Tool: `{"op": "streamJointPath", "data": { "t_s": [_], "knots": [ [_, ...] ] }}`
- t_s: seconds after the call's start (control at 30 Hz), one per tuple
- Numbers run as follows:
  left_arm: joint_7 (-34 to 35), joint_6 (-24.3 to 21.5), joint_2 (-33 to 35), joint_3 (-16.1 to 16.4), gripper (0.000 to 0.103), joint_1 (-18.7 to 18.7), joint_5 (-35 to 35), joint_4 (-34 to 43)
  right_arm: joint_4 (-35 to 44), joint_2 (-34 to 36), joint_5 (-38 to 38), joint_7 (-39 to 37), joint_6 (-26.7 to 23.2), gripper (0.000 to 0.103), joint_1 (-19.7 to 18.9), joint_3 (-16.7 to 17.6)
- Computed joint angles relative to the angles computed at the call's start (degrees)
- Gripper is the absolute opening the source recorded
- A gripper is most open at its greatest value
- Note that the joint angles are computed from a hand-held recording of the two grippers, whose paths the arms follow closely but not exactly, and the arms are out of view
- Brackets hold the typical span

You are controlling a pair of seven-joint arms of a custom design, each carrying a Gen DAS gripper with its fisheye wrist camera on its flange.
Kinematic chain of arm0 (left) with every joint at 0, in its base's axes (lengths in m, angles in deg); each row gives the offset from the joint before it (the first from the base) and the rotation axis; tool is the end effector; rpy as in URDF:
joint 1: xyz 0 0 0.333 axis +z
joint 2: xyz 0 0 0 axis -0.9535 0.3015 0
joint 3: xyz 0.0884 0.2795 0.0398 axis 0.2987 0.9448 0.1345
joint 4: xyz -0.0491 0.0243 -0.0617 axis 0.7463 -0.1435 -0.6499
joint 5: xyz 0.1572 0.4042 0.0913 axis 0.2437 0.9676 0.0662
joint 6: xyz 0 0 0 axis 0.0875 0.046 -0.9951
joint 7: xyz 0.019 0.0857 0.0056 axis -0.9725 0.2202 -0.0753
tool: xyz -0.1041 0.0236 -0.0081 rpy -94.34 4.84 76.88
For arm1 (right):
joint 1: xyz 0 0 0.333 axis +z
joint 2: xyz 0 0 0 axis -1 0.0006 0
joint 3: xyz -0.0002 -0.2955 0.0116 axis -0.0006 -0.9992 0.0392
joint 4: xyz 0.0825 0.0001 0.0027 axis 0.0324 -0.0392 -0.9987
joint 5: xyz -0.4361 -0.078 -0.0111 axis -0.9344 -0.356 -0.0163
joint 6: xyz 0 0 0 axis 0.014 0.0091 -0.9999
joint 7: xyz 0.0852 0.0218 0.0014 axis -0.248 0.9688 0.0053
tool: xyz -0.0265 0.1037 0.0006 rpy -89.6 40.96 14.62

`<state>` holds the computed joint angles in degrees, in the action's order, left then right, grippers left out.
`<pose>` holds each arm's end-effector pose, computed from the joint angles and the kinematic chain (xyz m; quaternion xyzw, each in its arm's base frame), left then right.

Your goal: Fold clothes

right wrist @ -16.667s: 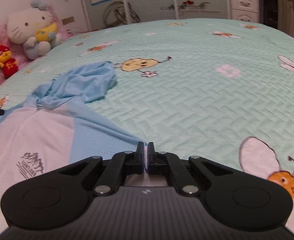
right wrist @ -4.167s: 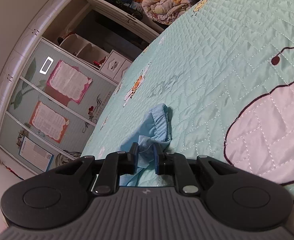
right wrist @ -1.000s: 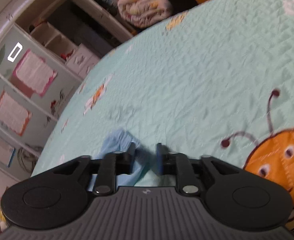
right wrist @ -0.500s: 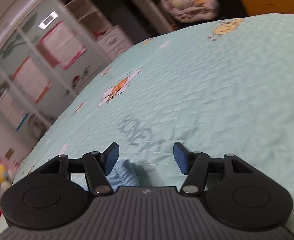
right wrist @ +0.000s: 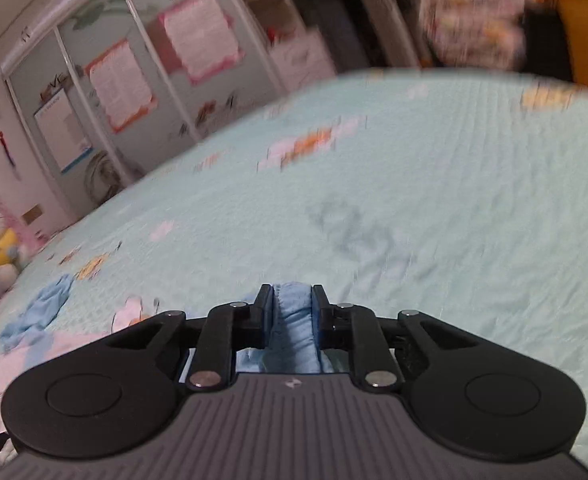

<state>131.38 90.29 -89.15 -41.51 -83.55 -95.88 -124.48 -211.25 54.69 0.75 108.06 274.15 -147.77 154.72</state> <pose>0.5796 -0.0518 0.4565 -0.5584 0.6821 -0.3727 0.2897 0.5284 0.1172 0.4493 -0.3924 0.7375 -0.3312 0.4387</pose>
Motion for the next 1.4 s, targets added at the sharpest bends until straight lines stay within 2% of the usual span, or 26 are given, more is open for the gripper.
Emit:
{"op": "streamJointPath", "data": {
  "t_s": [0.1, 0.13, 0.17, 0.23, 0.3, 0.33, 0.37, 0.4, 0.47, 0.53, 0.6, 0.67, 0.73, 0.83, 0.9, 0.93, 0.97, 1.0, 1.07, 1.13, 1.17, 1.23, 1.3, 1.4],
  "knots": [
    [0.0, 0.0, 0.0, 0.0, 0.103, 0.0, 0.0, 0.0, 1.6, -6.0, -0.7, 2.3, -10.6, 0.019, -1.2, 1.5],
    [-0.2, 0.1, 0.0, -0.1, 0.103, 0.1, 0.2, 0.0, 2.4, -6.6, -3.3, 4.0, -14.3, 0.019, -1.2, 1.2],
    [-0.2, 0.1, 0.0, -0.1, 0.103, 0.1, 0.4, -0.1, 2.7, -5.3, -1.9, 3.3, -15.5, 0.019, -1.5, 1.6],
    [-0.3, 0.0, 0.0, 0.0, 0.103, 0.1, 0.4, 0.0, 1.6, -2.0, -1.9, 4.9, -13.0, 0.02, -0.7, 0.0],
    [-0.5, 0.0, 0.1, -0.1, 0.103, 0.2, 0.7, 0.1, -1.1, -0.4, -1.5, 8.5, -2.5, 0.024, -1.8, -0.1],
    [-0.6, 0.0, 0.1, -0.1, 0.103, 0.3, 0.9, 0.0, -2.6, 0.1, -0.3, 10.5, 3.3, 0.031, -2.7, 0.6],
    [-0.7, 0.0, 0.1, -0.2, 0.103, 0.4, 1.0, 0.1, -4.1, -1.2, 2.5, 11.9, 6.2, 0.035, -3.0, 1.3],
    [-0.9, -0.1, 0.1, -0.2, 0.103, 0.4, 1.2, 0.1, -5.6, -4.5, 5.8, 13.4, 6.4, 0.036, -2.3, 1.6],
    [-2.0, -0.1, 0.1, -0.5, 0.103, 0.8, 2.4, -0.1, -8.9, -10.0, 11.3, 15.9, 4.0, 0.043, 2.0, -0.1],
    [-2.6, 0.0, 0.1, -0.6, 0.103, 0.8, 3.1, -0.2, -12.3, -13.0, 13.6, 18.5, 1.6, 0.044, 8.2, -3.4],
    [-2.4, 0.0, 0.0, -0.3, 0.103, 0.5, 2.9, -0.3, -15.2, -13.1, 12.9, 19.8, 1.0, 0.044, 15.2, -7.5],
    [-2.3, 0.0, -0.1, 0.0, 0.103, 0.3, 2.7, -0.3, -15.3, -11.1, 11.1, 19.7, 0.8, 0.044, 18.4, -9.3],
    [-2.6, 0.0, 0.0, -0.1, 0.103, 0.3, 3.0, -0.3, -14.5, -11.6, 9.8, 19.8, -1.8, 0.044, 18.6, -8.6],
    [-3.4, 0.0, -0.1, -0.2, 0.103, 0.5, 4.0, -0.4, -13.4, -11.5, 9.3, 23.8, -0.2, 0.044, 15.2, -5.7],
    [-4.1, 0.1, -0.1, -0.3, 0.103, 0.6, 4.8, -0.5, -12.4, -10.5, 8.0, 24.2, -0.3, 0.038, 14.1, -5.1],
    [-4.6, 0.2, -0.1, -0.4, 0.103, 0.8, 5.5, -0.6, -12.2, -9.1, 6.9, 23.7, 0.8, 0.019, 14.3, -5.7],
    [-4.9, 0.2, -0.1, -0.4, 0.103, 0.8, 5.9, -0.6, -12.3, -8.8, 5.1, 24.6, 1.0, 0.005, 15.1, -6.7],
    [-4.9, 0.2, -0.1, -0.2, 0.103, 0.6, 5.9, -0.6, -12.1, -10.4, 7.2, 22.8, -1.9, 0.005, 15.6, -6.4],
    [-4.2, 0.0, 0.0, 0.3, 0.103, 0.2, 5.1, -0.5, -11.2, -15.9, 6.7, 25.0, -10.8, 0.005, 16.3, -5.9],
    [-3.8, -0.1, 0.0, 0.4, 0.103, 0.1, 4.6, -0.4, -10.9, -15.4, 5.6, 25.3, -15.2, 0.005, 18.9, -8.3],
    [-4.0, -0.1, 0.0, 0.2, 0.103, 0.2, 4.9, -0.4, -10.7, -14.9, 4.8, 25.7, -15.9, 0.005, 19.1, -8.5],
    [-4.7, -0.5, 0.0, 0.0, 0.103, 0.6, 5.6, -0.3, -10.3, -14.2, 3.2, 26.7, -16.4, 0.006, 18.7, -8.2],
    [-6.8, -1.2, -0.2, -0.6, 0.103, 1.6, 7.9, -0.4, -11.7, -14.4, 2.8, 30.1, -11.3, 0.007, 16.9, -6.9],
    [-7.8, -3.5, -0.5, -0.4, 0.103, 2.0, 9.0, 0.0, -13.7, -13.4, 2.2, 33.6, -6.6, 0.006, 16.8, -7.2]
  ]
}}
